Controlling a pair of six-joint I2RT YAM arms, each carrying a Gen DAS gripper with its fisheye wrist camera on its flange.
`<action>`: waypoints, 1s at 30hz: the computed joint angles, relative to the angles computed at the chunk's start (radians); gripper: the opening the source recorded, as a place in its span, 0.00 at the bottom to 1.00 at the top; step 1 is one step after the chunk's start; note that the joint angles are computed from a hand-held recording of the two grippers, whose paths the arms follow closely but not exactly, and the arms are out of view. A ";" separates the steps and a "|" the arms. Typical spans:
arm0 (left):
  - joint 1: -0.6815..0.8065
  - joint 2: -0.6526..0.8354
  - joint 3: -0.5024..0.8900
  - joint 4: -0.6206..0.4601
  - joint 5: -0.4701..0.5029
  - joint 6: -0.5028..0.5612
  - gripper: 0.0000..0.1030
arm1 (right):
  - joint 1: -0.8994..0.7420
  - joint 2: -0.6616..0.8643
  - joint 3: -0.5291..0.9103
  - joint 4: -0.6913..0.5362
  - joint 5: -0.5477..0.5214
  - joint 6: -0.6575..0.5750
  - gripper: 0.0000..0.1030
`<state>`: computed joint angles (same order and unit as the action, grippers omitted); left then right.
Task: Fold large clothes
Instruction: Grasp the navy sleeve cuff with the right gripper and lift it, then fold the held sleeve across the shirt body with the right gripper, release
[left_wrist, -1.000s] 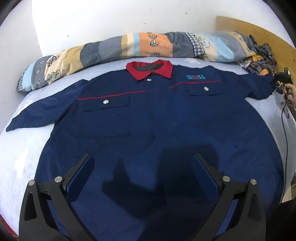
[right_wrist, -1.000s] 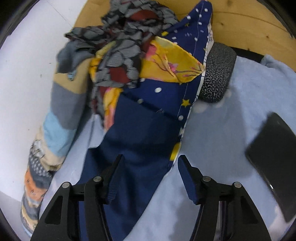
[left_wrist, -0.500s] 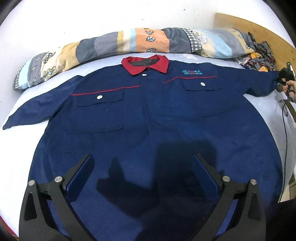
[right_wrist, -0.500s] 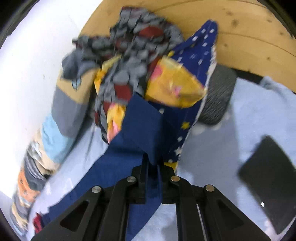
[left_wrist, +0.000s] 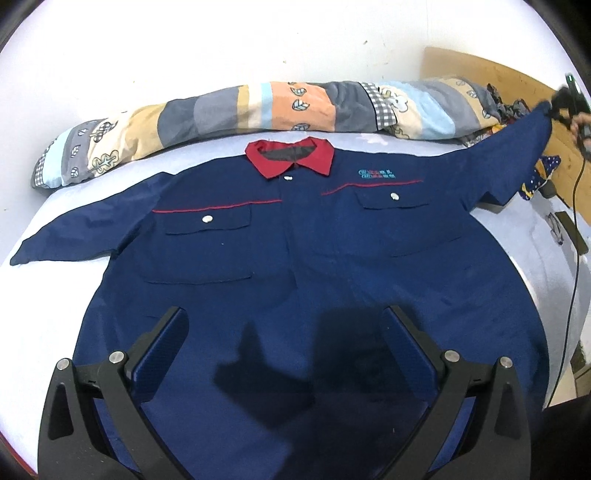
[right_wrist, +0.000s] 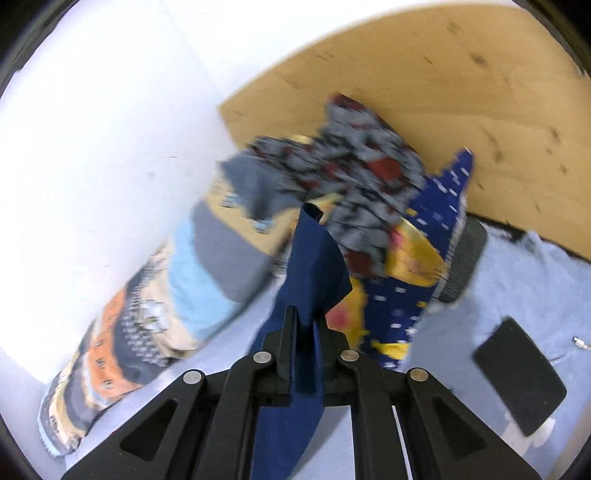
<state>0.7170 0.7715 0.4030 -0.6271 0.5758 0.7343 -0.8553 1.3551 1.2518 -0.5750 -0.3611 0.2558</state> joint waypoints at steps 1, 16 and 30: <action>0.015 0.007 0.007 -0.010 0.011 0.017 1.00 | 0.034 -0.018 0.024 -0.025 0.018 0.008 0.08; 0.501 0.402 0.283 -0.204 0.233 0.396 1.00 | 1.288 0.058 0.688 -0.511 0.794 0.294 0.08; 0.713 0.787 0.594 -0.197 0.263 0.373 1.00 | 1.849 1.043 1.164 -0.456 0.840 0.492 0.08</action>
